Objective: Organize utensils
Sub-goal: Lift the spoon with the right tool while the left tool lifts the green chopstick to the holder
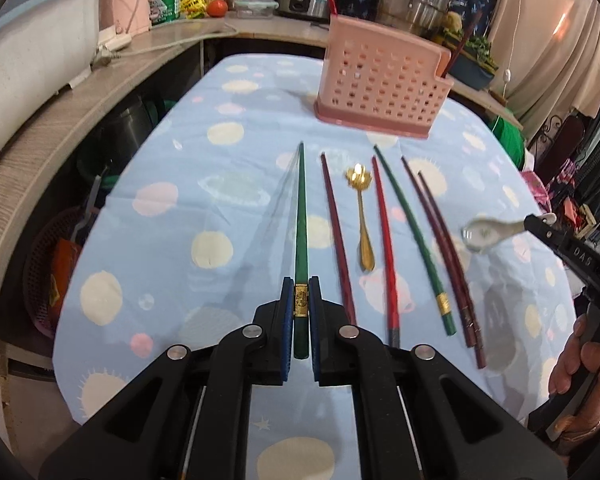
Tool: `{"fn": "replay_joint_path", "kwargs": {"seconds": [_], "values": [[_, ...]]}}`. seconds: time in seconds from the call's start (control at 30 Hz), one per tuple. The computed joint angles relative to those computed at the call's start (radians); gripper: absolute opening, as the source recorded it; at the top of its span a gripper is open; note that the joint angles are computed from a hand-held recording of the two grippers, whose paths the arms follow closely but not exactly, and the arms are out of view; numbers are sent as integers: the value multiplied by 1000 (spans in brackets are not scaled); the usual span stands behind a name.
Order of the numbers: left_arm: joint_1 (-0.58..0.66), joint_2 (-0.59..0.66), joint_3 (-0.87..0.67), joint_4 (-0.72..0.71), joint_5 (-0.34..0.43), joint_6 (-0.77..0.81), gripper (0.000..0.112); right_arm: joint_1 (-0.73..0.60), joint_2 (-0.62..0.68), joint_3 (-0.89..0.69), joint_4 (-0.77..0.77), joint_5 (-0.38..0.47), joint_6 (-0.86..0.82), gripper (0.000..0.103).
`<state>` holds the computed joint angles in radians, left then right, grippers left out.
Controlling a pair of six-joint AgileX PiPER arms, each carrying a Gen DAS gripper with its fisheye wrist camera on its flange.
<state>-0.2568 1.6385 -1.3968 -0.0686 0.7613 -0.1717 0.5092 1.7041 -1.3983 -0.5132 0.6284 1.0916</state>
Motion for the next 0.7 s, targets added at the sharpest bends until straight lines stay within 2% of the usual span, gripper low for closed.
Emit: {"fn": "replay_joint_path", "kwargs": {"seconds": [0.1, 0.4, 0.6, 0.7], "values": [[4, -8, -45, 9, 14, -1, 7, -2, -10, -13, -7, 14, -7, 7], [31, 66, -317, 35, 86, -3, 7, -6, -10, -82, 4, 45, -58, 7], [44, 194, -603, 64, 171, -13, 7, -19, 18, -176, 55, 65, -138, 7], [48, 270, -773, 62, 238, -10, 7, -26, 45, -249, 83, 85, -188, 7]]}}
